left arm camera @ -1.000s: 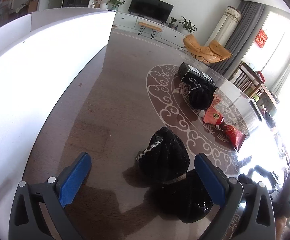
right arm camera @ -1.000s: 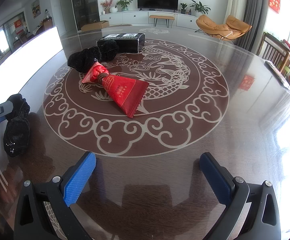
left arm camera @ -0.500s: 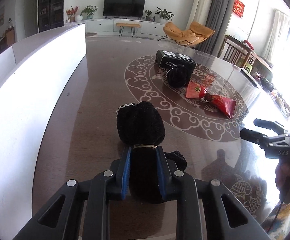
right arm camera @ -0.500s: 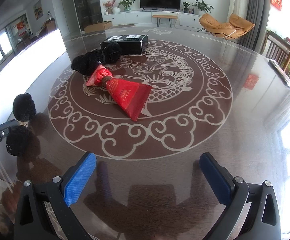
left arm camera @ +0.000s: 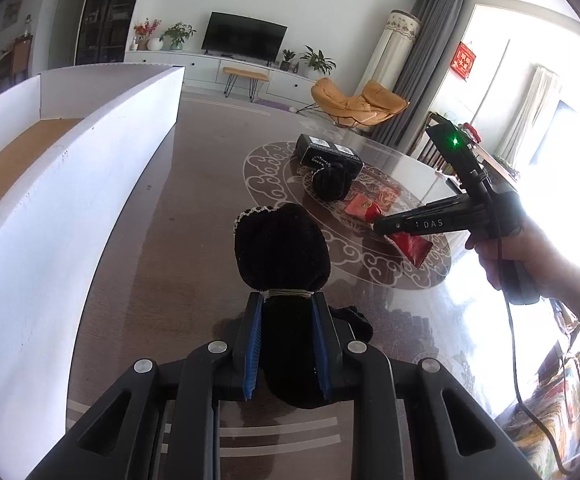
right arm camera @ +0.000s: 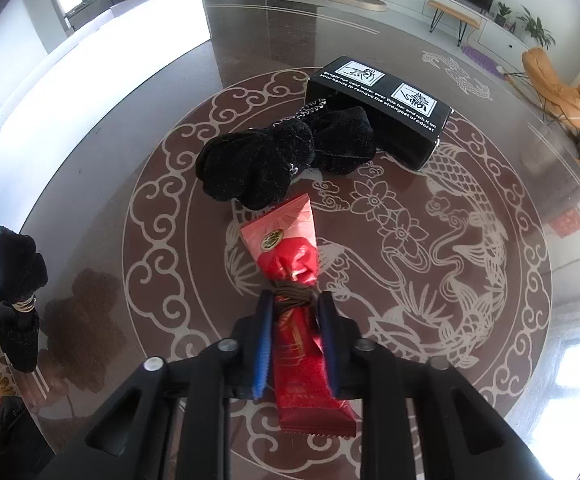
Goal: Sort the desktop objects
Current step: 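Lift the scrunchie with the left tool while the right tool grasps the red tasseled pouch, then carry scrunchie and red pouch into the white box and open both tools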
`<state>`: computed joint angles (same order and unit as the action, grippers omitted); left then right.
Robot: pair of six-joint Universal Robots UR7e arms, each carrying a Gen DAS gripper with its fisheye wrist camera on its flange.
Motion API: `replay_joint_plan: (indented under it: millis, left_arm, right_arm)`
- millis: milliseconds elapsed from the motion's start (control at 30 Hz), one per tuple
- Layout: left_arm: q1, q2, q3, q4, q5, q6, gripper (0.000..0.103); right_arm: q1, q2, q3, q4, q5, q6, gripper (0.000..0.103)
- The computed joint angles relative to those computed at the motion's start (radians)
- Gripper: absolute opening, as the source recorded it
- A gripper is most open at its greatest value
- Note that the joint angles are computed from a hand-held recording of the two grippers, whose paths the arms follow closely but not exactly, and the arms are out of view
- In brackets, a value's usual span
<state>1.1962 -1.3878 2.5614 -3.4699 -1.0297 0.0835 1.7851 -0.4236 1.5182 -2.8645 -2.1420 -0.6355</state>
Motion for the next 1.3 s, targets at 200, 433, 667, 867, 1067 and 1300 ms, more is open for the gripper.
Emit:
replay_joint_plan:
  millis: [200,433,667,867,1067,1300]
  left_arm:
    - [-0.061,-0.150,0.048,-0.008,0.001,-0.041,0.023]
    - [-0.063,-0.454,0.019,0.179,0.096,-0.065,0.023]
    - [0.087,-0.528,-0.090,0.312,0.216,-0.037,0.023]
    - [0.184,-0.470,-0.134,0.403,0.257,-0.106,0.026]
    - [0.132,-0.430,-0.082,0.321,0.373,-0.114,0.062]
    - [-0.139,-0.440,0.063,0.185,0.446,-0.106,0.071]
  right_arm:
    - [0.027,-0.090,0.120,-0.076,0.081,0.067,0.020]
    - [0.160,-0.068,0.050,-0.042,0.316,0.147,0.020]
    - [0.305,0.135,-0.183,0.062,0.552,0.233,0.020]
    - [0.358,0.319,-0.380,0.166,0.517,0.275,0.021]
    - [0.329,0.347,-0.387,0.157,0.490,0.351,0.065]
    - [0.284,0.175,-0.049,-0.306,0.412,0.117,0.094]
